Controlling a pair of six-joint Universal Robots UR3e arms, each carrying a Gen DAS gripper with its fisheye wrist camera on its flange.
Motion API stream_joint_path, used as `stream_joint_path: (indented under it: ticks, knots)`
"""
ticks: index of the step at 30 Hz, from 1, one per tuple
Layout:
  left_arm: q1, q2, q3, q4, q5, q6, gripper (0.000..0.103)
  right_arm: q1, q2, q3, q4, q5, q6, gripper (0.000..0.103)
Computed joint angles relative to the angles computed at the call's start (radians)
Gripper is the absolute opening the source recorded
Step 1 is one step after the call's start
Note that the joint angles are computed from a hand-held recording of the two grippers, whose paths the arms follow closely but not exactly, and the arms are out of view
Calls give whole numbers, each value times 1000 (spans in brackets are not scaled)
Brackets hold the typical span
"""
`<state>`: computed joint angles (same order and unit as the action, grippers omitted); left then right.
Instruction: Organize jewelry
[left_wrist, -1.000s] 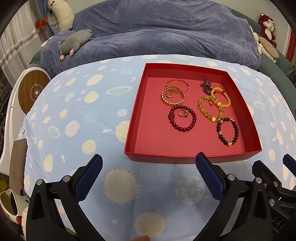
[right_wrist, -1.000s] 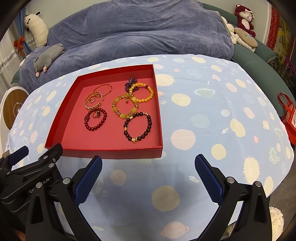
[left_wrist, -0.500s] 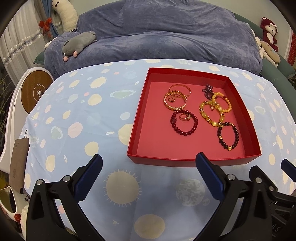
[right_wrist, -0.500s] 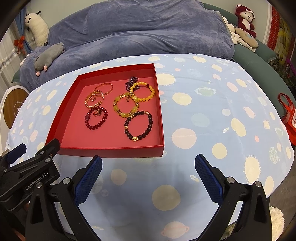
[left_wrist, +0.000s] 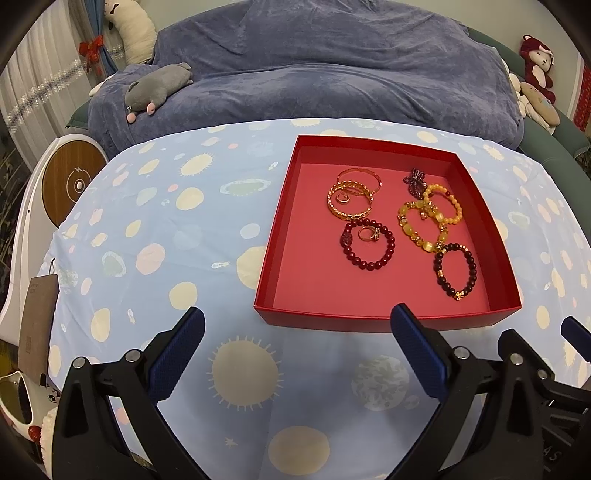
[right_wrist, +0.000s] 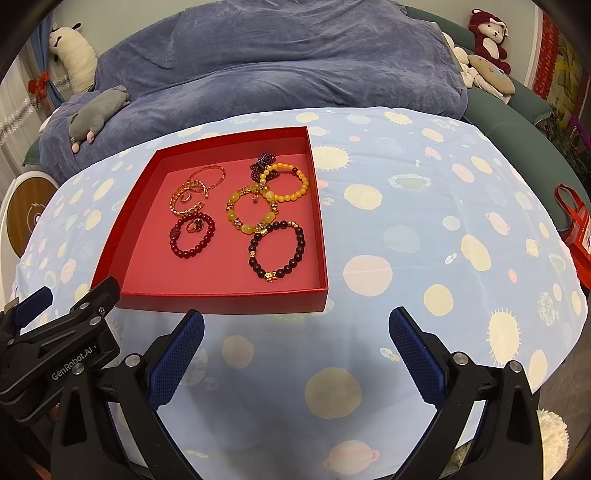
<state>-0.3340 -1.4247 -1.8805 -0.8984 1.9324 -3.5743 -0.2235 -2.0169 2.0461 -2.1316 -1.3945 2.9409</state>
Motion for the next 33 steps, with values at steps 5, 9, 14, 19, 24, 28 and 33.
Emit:
stream_joint_path:
  ticks: [5,9,14,19,24,28,33]
  knots:
    - [-2,1,0,1,2,1,96,4,-1,-2,1,-2,3,97]
    - [-1,0,1,0,1,0,96,3,-1,-1,0,-3,2,97]
    - [-2,1,0,0,1,0,96,3,-1,-1,0,-2,2,97]
    - [-3,0,-1,2,3,-1,96,4,-1,-2,0,-2,3,97]
    - [-4,0,6,-2,7,2,96,2,-2,-2,2,-1,3,97]
    - [-2,0,6,0,6,1,96,3,-1,-3,2,-1,3,97]
    - [9,3,8,-11,-3,-9,96,2,-4,-3,5,-2,0,97]
